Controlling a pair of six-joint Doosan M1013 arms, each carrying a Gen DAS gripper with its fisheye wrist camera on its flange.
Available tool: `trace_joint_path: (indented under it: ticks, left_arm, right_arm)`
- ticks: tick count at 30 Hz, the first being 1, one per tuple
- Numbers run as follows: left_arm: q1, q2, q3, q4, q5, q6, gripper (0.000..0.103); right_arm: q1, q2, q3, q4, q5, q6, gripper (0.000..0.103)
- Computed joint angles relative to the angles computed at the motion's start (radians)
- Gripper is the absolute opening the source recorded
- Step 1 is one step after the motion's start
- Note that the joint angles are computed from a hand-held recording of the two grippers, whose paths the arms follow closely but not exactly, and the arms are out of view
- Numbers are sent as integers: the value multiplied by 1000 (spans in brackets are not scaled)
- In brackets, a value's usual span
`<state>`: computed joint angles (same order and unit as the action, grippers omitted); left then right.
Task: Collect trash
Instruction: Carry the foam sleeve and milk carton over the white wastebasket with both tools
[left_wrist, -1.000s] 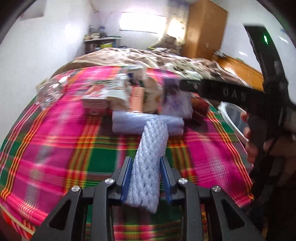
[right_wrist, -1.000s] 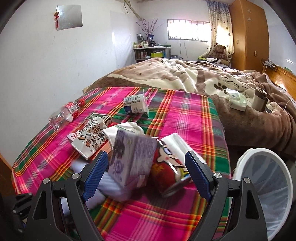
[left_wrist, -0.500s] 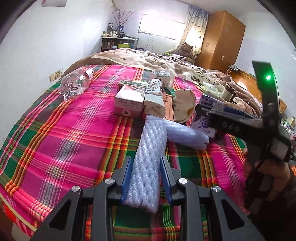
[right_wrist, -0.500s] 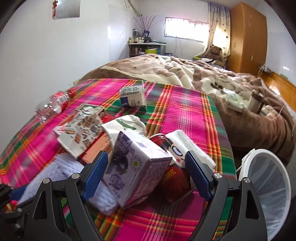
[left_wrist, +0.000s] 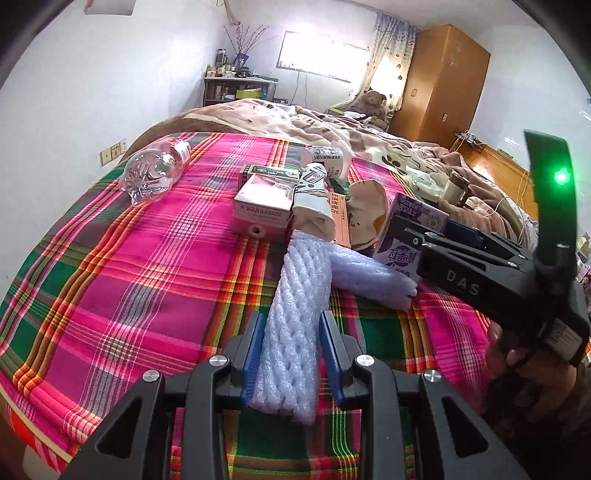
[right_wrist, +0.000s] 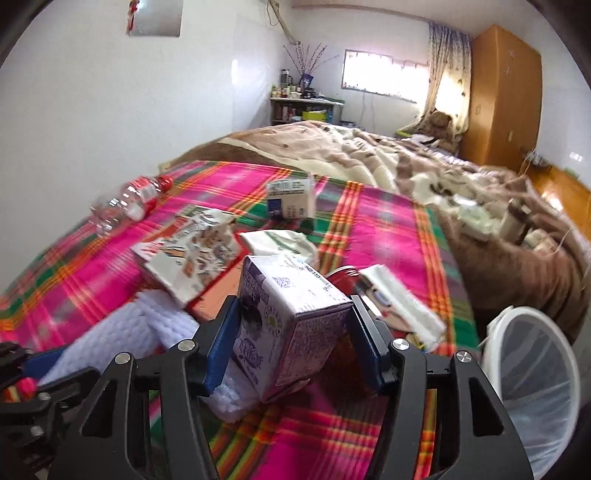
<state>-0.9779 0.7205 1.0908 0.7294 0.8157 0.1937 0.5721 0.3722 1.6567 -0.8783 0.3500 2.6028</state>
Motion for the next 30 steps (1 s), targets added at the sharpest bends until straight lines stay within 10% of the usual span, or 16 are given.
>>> trace_joint_path:
  ticks: [15, 30]
  left_arm:
    - [-21, -30, 21, 92, -23, -39, 31]
    - [-52, 54, -196, 75, -32, 193, 31]
  right_arm:
    - [-4, -89, 101, -329, -80, 447, 58]
    - [-38, -219, 210, -593, 60, 767, 58]
